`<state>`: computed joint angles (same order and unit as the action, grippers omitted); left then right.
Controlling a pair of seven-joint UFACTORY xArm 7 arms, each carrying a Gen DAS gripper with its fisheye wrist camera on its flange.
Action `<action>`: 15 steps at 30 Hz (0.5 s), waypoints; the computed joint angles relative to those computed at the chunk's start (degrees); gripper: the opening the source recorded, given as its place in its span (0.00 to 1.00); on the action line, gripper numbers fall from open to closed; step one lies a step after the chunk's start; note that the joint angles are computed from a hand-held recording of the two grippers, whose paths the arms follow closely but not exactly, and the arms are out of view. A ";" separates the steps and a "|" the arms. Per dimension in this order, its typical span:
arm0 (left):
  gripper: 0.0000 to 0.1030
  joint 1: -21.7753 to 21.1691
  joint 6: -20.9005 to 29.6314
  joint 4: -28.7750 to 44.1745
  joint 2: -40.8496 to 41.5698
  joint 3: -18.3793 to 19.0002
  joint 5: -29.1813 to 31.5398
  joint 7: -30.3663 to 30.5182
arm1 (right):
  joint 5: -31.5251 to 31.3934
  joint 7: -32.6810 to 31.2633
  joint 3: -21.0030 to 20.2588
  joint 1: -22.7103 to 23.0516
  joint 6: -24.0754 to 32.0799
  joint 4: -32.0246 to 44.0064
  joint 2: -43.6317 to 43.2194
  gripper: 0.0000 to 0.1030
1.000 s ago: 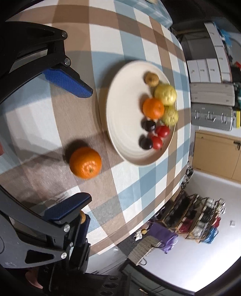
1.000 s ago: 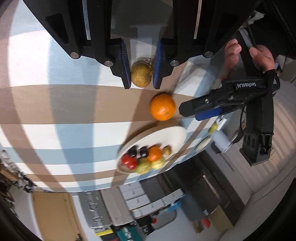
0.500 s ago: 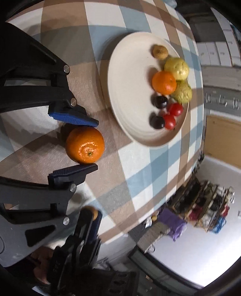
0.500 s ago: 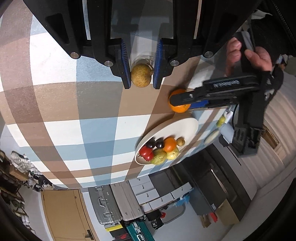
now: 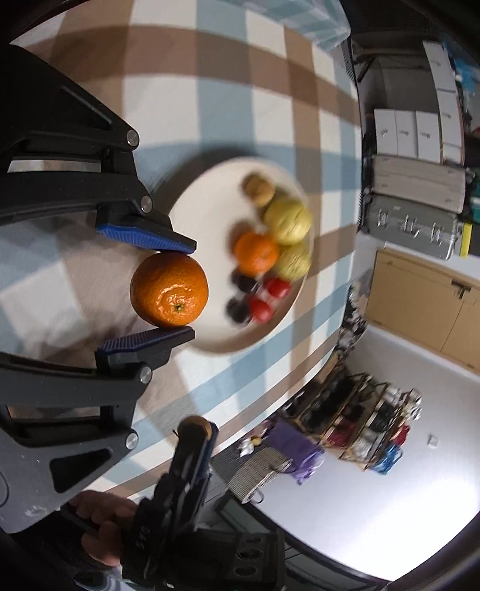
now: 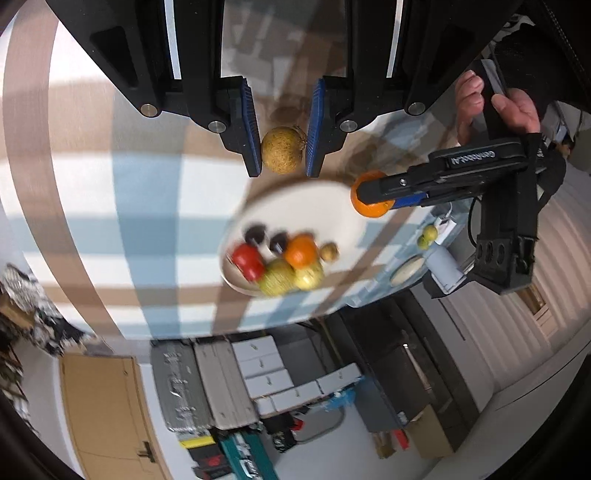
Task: Organize fruits
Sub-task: 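Carry the orange and brown fruit onto the cream plate and open both grippers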
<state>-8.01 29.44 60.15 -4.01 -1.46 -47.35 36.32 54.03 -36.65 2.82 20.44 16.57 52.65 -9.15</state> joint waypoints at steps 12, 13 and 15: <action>0.36 6.01 2.53 8.78 9.32 -0.95 -7.86 8.84 | -11.82 6.55 6.93 -3.89 4.68 28.55 21.37 0.24; 0.36 6.42 3.11 9.75 10.36 -1.10 -7.22 8.55 | -13.36 7.74 7.39 -4.03 4.96 30.64 23.18 0.24; 0.36 7.47 4.55 11.22 11.98 -1.73 -7.90 9.26 | -16.51 10.24 8.12 -4.16 5.91 34.87 26.93 0.24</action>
